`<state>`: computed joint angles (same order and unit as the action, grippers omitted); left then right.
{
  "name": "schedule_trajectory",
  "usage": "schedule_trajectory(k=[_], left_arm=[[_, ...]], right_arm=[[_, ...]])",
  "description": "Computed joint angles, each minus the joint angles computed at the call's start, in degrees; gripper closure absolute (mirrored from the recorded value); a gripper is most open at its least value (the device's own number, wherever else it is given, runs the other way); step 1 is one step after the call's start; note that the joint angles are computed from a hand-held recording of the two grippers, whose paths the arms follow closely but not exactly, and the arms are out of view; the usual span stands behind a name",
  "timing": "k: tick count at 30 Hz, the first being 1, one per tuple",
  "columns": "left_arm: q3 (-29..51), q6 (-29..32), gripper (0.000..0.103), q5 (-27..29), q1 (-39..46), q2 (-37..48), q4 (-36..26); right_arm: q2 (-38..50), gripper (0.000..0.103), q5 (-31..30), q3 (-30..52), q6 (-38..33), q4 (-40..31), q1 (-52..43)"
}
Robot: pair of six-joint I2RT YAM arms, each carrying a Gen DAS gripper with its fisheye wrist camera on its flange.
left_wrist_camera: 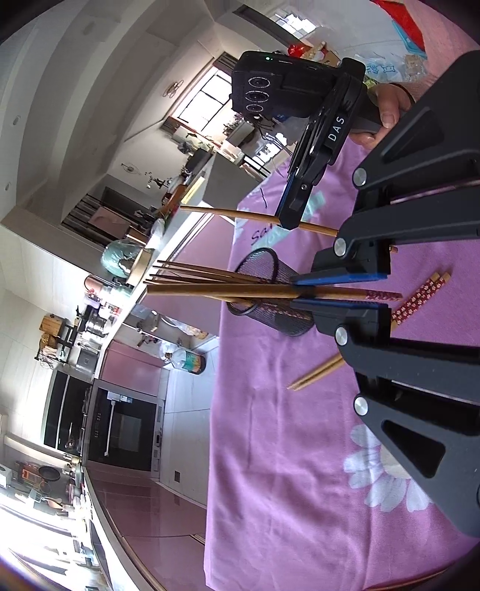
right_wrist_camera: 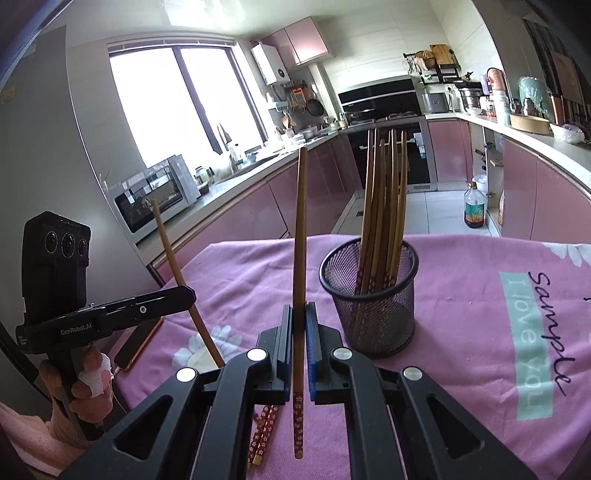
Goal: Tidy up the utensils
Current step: 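Lift both chopsticks upright and carry them over the mesh holder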
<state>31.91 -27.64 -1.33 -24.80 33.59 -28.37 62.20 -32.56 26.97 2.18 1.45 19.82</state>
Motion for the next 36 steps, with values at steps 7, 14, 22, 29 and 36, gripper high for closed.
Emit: schedule_trajectory(k=[7, 14, 22, 29, 36], left_arm=[[2.2, 1.47, 0.095, 0.12, 0.77, 3.61, 2.77], [5.72, 3.31, 0.095, 0.1, 1.46, 8.62, 5.6], [9.78, 4.74, 0.095, -0.46, 1.46, 12.65, 7.1], [13.06, 5.84, 0.095, -1.49, 0.81, 15.79, 8.15], [16.31, 6.83, 0.095, -3.24, -0.54, 17.8, 8.49]], right_arm=[[-1.38, 0.098, 0.36, 1.21, -0.04, -0.57, -0.43], [-1.08, 0.098, 0.57, 3.54, -0.27, -0.56, -1.63], [0.58, 0.098, 0.67, 6.93, -0.05, 0.44, -2.94], [2.42, 0.098, 0.81, 9.64, 0.16, 1.55, -3.17], [3.13, 0.098, 1.89, 10.86, 0.26, 2.77, -2.28]])
